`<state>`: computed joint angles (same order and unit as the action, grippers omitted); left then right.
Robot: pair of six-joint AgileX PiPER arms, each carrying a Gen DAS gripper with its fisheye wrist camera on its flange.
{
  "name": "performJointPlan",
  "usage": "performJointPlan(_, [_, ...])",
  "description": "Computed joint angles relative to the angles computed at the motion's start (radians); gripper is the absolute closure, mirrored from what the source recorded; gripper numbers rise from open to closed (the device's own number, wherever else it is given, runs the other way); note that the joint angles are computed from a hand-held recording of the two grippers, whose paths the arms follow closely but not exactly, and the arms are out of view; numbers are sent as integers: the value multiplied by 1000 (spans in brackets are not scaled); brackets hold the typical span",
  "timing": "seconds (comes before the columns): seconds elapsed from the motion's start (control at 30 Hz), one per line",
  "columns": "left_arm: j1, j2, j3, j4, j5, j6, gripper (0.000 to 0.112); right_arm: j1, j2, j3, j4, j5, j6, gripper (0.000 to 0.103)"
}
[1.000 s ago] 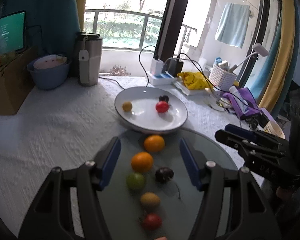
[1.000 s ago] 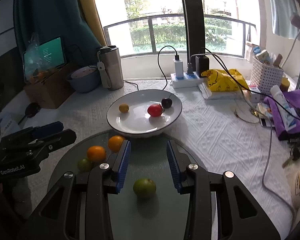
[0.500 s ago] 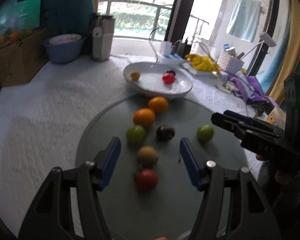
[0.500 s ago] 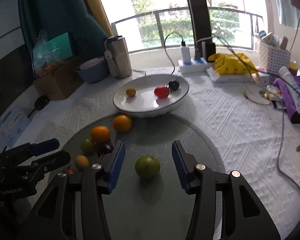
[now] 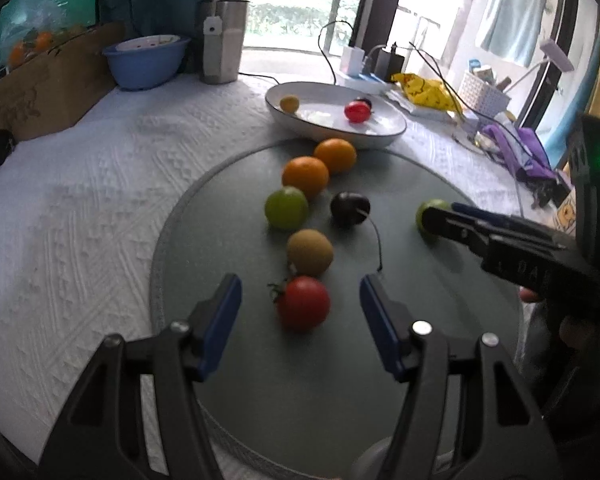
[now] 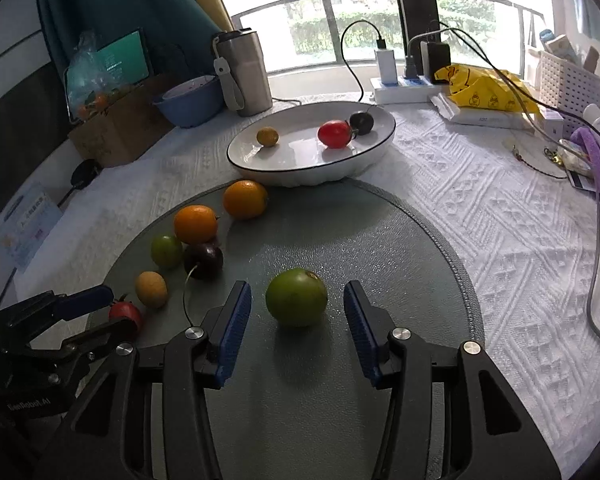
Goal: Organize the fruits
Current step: 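Move the right gripper back and close it on the green lime, then carry the green lime in the right gripper to the white plate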
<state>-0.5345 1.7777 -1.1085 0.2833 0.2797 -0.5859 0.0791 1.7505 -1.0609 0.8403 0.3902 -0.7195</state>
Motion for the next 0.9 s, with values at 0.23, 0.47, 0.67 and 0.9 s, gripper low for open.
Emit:
performJointPlan(0.23, [-10,21,-16,-7,31,38,62,10,12,-21,-80,14,75,59])
performJointPlan(0.47, [2,15,-8,-96,20,159,83,22,13,-24,-135,5,128,69])
performJointPlan(0.67, [9,-14,12,-133,-2,214,83,32,-4,-14,-149,-9,157,69])
performJointPlan(0.9, [23,-30,-2,-193,-11,298,83,51,-32,-26,-223,-12,237,69])
